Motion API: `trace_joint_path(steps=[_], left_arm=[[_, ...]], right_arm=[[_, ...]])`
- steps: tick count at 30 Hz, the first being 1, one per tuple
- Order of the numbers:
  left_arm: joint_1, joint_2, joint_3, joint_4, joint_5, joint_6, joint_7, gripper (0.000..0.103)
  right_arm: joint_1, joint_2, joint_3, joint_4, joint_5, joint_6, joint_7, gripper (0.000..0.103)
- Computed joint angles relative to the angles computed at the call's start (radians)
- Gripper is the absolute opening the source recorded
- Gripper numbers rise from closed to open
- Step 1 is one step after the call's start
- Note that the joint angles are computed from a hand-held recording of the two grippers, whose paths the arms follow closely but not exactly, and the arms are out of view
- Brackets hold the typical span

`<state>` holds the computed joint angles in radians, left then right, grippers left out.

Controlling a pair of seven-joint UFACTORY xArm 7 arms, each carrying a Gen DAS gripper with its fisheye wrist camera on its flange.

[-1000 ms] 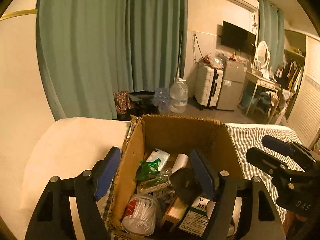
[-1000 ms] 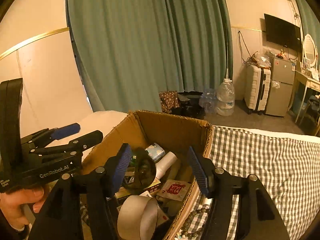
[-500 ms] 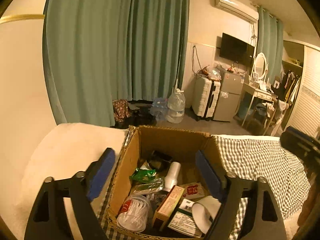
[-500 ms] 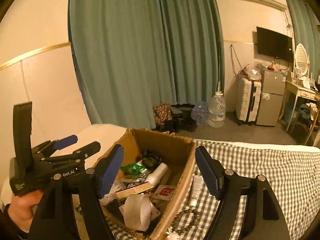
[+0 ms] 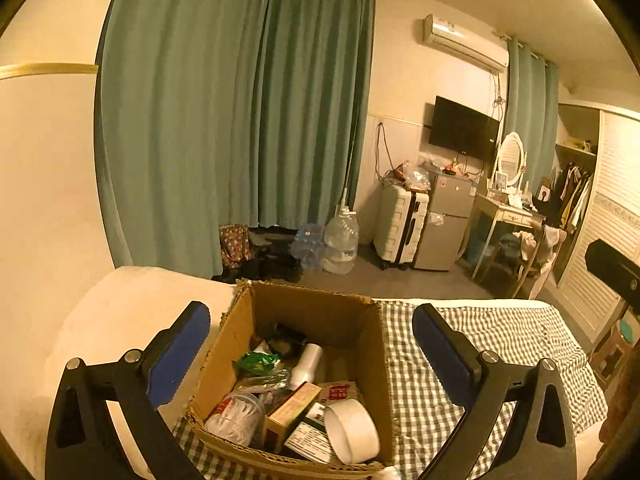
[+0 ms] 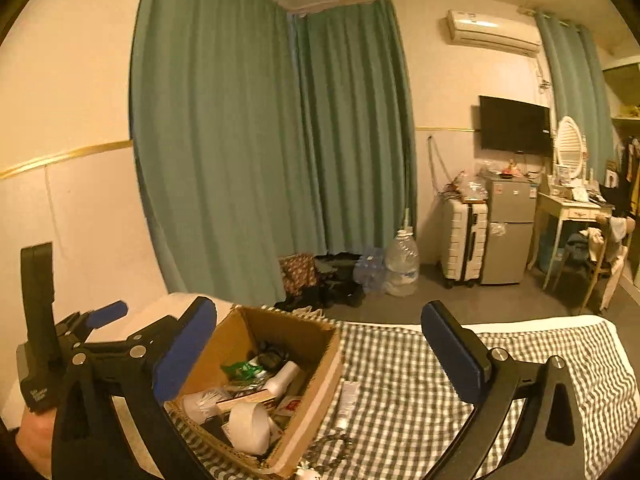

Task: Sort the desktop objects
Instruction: 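Withdraw both grippers from the cardboard box back over the bed, then grasp the white bear figurine with the left gripper while the right gripper grasps the dark bead bracelet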

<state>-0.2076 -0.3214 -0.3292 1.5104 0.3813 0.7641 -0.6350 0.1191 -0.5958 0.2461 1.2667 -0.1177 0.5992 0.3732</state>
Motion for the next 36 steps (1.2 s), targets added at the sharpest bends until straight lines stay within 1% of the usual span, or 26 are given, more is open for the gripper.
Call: trace_joint_path(steps=[2, 6, 9, 11, 16, 19, 21, 23, 24, 25, 28, 32, 34, 36], left_arm=[[0.000, 0.001, -0.013, 0.015, 0.007, 0.024, -0.007, 0.103], [-0.009, 0.014, -0.040, 0.056, 0.033, 0.076, -0.015, 0.103], [-0.053, 0.018, -0.020, 0.059, -0.021, 0.046, 0.041, 0.103], [-0.069, 0.037, -0.034, 0.080, -0.027, 0.049, 0.059, 0.103], [-0.117, 0.117, -0.078, 0.151, 0.015, 0.092, 0.037, 0.103], [-0.174, 0.174, -0.089, 0.182, 0.034, 0.120, 0.032, 0.103], [-0.211, 0.198, -0.084, 0.189, 0.037, 0.132, 0.044, 0.103], [-0.252, 0.221, -0.075, 0.176, 0.030, 0.133, 0.078, 0.098], [-0.272, 0.235, -0.072, 0.175, 0.032, 0.145, 0.097, 0.092], [-0.295, 0.262, -0.076, 0.186, 0.048, 0.179, 0.113, 0.088], [-0.343, 0.311, -0.053, 0.187, 0.013, 0.230, 0.143, 0.084], [-0.402, 0.359, -0.016, 0.174, -0.004, 0.278, 0.116, 0.081], [-0.424, 0.376, 0.000, 0.157, -0.014, 0.295, 0.116, 0.077], [-0.437, 0.383, 0.013, 0.129, -0.040, 0.318, 0.111, 0.074]], right_arm=[[0.015, -0.014, -0.023, -0.003, 0.014, 0.003, -0.018, 0.103], [0.020, -0.050, -0.050, -0.013, 0.025, 0.013, -0.054, 0.103], [-0.008, -0.077, -0.056, -0.022, 0.021, 0.016, -0.057, 0.103], [-0.014, -0.095, -0.077, -0.032, 0.028, 0.019, -0.072, 0.103], [-0.013, -0.122, -0.135, -0.058, 0.056, 0.058, -0.142, 0.103], [-0.017, -0.139, -0.167, -0.090, 0.072, 0.077, -0.185, 0.103], [-0.017, -0.147, -0.187, -0.117, 0.080, 0.082, -0.224, 0.103], [-0.025, -0.155, -0.201, -0.140, 0.084, 0.085, -0.257, 0.103], [-0.028, -0.156, -0.206, -0.150, 0.087, 0.087, -0.271, 0.103], [-0.031, -0.159, -0.211, -0.165, 0.091, 0.089, -0.283, 0.103], [-0.030, -0.163, -0.228, -0.199, 0.115, 0.086, -0.310, 0.103], [-0.027, -0.165, -0.235, -0.241, 0.133, 0.057, -0.349, 0.103], [-0.021, -0.171, -0.243, -0.268, 0.151, 0.028, -0.360, 0.103], [0.003, -0.165, -0.267, -0.290, 0.187, 0.012, -0.379, 0.103]])
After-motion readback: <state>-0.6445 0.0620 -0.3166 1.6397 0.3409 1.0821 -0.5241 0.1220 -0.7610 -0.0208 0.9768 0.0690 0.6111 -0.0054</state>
